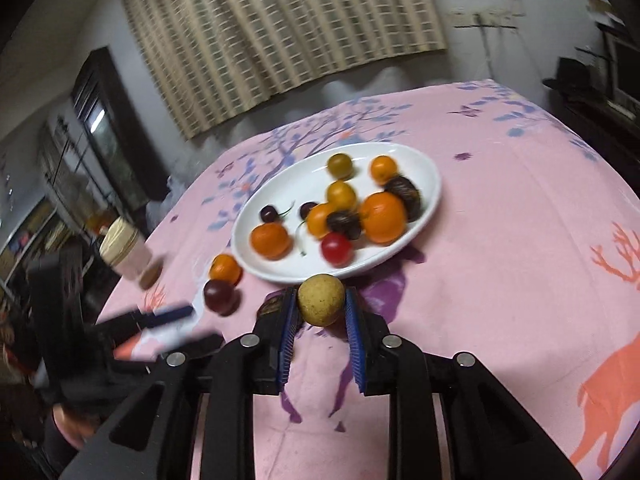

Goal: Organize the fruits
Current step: 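Grasp a small yellow fruit with the left tool while the right tool grasps another, then place the yellow fruit on the plate while the right tool places its yellow fruit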

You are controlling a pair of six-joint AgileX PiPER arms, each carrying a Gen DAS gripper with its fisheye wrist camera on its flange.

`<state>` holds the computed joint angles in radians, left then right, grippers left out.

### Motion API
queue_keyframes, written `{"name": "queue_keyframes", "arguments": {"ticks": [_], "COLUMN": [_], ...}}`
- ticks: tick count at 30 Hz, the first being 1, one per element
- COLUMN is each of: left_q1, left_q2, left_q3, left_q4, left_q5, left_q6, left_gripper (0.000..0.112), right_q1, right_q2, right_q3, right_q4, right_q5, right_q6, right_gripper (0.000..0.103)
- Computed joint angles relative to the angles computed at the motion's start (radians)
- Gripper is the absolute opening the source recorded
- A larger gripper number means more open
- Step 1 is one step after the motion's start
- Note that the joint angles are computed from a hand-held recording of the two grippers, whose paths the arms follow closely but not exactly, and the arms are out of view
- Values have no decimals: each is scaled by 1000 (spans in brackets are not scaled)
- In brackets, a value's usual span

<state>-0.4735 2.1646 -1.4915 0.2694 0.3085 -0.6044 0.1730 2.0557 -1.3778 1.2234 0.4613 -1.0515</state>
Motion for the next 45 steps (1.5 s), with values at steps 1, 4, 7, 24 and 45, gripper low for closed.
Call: {"name": "queue_keyframes", "arguments": {"ticks": [1, 4, 7, 24, 45], "left_q1": [-10, -58, -80, -88, 97], "left_q2": [23, 93, 135, 200, 367], "left_q3": [-34, -139, -200, -318, -794], "left_q4": [-60, 0, 43, 141, 7], "left_q5": [24, 110, 143, 232, 317], "left_q6": [66, 39, -17, -136, -15], "left_gripper": [46, 40, 39, 26, 26], "right_q1": [-4, -15, -8, 9, 96], "right_q2": [7, 33, 36, 12, 349], "right_q3": [-8, -41, -40, 1, -614], "right_q4": [-7, -35, -27, -20, -540], "right_q5": [3, 32, 37, 18, -18], "right_q6": [15, 63, 56, 10, 518], "right_gripper": [25, 25, 25, 25, 27]}}
